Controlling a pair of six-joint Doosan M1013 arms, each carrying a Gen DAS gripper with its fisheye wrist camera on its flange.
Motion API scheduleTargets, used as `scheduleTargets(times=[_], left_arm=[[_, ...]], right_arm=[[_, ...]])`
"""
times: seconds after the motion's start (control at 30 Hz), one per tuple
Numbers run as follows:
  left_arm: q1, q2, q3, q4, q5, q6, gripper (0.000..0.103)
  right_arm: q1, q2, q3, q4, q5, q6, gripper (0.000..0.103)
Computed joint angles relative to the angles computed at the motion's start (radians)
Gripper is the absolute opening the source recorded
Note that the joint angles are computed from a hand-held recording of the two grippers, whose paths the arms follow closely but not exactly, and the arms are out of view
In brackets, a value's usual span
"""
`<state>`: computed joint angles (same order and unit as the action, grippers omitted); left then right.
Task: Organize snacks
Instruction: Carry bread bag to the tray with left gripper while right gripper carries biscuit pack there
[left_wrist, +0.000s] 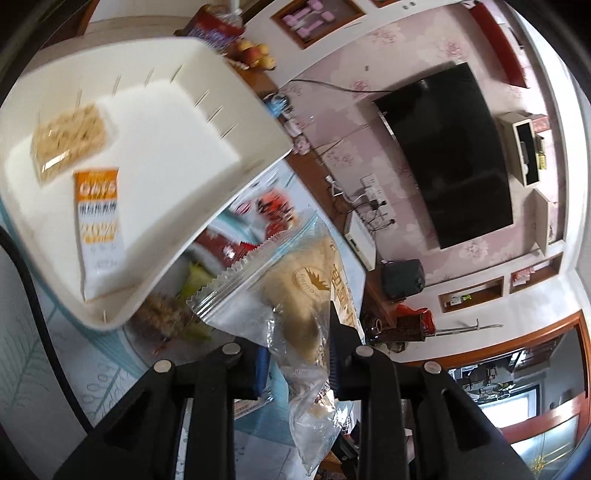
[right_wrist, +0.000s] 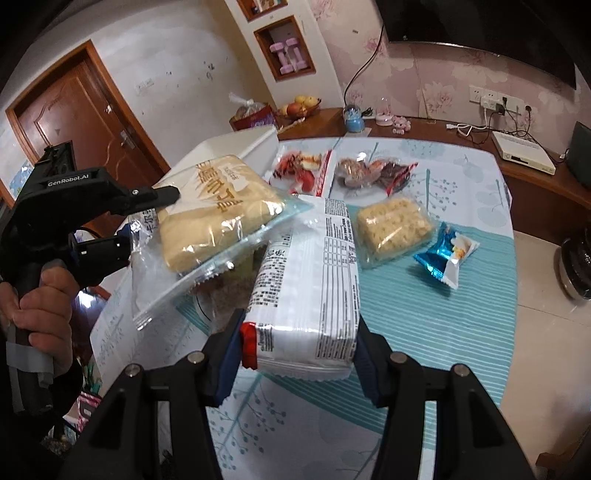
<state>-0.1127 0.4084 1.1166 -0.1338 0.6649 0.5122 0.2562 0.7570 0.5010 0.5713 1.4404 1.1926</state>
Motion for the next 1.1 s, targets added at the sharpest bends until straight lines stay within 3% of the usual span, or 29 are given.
scheduleTargets(times=[0.4, 0.73, 0.87, 1.1], left_arm=[[0.057, -0.010, -0.056, -0.088, 0.037, 0.203, 0.022], [0.138, -0.004, -0.136, -0.156, 0.145, 0.382, 0.022], [0.176, 0.010, -0.176, -0.179, 0.220, 0.421, 0.023], [0.233, 0.011, -0.182, -0.211, 0.285, 0.484, 0.022]], right_arm=[[0.026, -0.042, 0.017, -0.032, -0.126, 0.078, 0.054], [0.086, -0.057, 0.016, -0.063, -0.215, 0.167, 0.054], [0.114, -0.040, -0.018, -0.080, -0.225, 0.209, 0.054], [0.164, -0.012, -0.070, -0.111, -0.235, 0.267, 0.054]])
